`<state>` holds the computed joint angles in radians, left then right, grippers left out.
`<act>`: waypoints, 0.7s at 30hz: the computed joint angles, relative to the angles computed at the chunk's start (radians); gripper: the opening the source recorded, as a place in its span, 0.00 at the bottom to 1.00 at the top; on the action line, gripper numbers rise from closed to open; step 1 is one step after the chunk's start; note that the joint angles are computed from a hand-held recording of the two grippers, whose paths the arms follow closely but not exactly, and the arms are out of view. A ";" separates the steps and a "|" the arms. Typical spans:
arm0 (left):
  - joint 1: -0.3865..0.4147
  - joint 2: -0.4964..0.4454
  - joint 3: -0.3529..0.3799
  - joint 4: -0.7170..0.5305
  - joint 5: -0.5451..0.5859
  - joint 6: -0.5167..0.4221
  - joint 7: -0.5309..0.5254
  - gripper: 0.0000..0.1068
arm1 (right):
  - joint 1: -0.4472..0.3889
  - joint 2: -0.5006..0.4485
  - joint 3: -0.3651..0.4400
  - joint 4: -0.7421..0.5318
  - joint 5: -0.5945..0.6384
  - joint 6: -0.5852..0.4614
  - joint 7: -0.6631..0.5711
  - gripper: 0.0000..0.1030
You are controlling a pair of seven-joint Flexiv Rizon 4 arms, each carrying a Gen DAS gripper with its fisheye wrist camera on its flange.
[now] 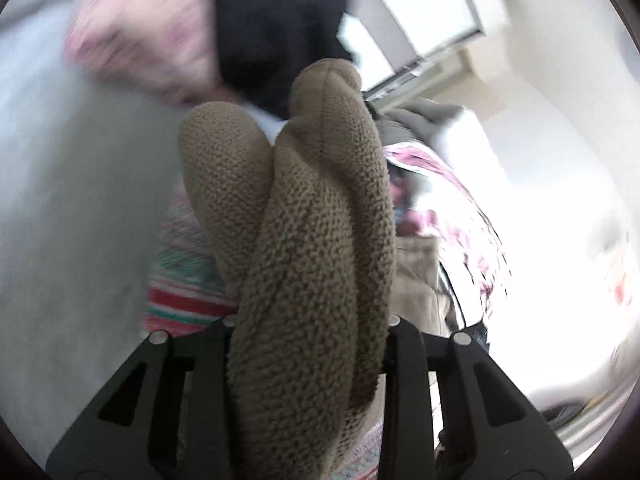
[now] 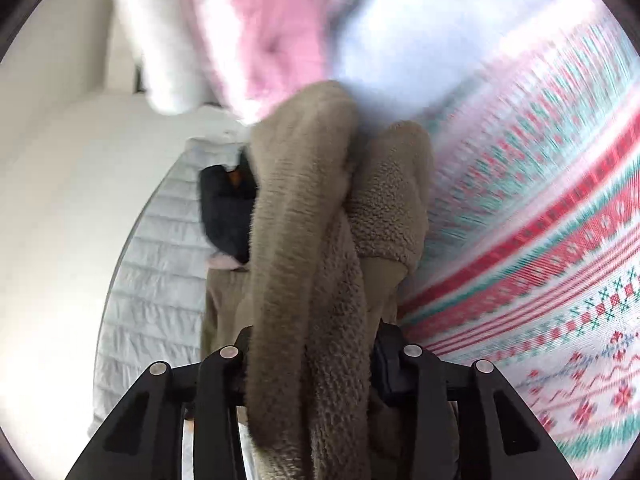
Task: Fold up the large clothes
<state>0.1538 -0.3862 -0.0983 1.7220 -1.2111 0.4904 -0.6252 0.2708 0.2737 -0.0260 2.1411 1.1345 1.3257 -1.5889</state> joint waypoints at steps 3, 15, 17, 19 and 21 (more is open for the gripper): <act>-0.009 0.125 0.015 0.058 -0.013 -0.063 0.053 0.30 | -0.036 0.137 0.097 0.074 -0.258 0.043 0.244 0.38; -0.161 0.284 0.076 0.296 -0.069 -0.196 0.209 0.40 | -0.393 0.936 0.205 0.322 -0.690 -0.516 0.727 0.50; -0.217 0.238 0.059 0.332 0.076 -0.013 0.211 0.52 | -0.439 1.048 0.158 0.355 -0.796 -0.772 0.782 0.62; -0.258 0.158 0.065 0.345 0.253 0.111 0.072 0.53 | -0.493 1.126 0.105 0.385 -0.863 -0.975 0.822 0.67; -0.216 0.141 0.044 0.364 0.220 0.080 0.036 0.58 | -0.531 1.221 0.065 0.422 -0.891 -1.056 0.853 0.67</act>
<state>-0.0620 -0.2449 -0.0545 2.0864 -0.9907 0.5708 -0.5895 -0.2600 1.4943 0.0393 2.5631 0.2435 0.2692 -0.7359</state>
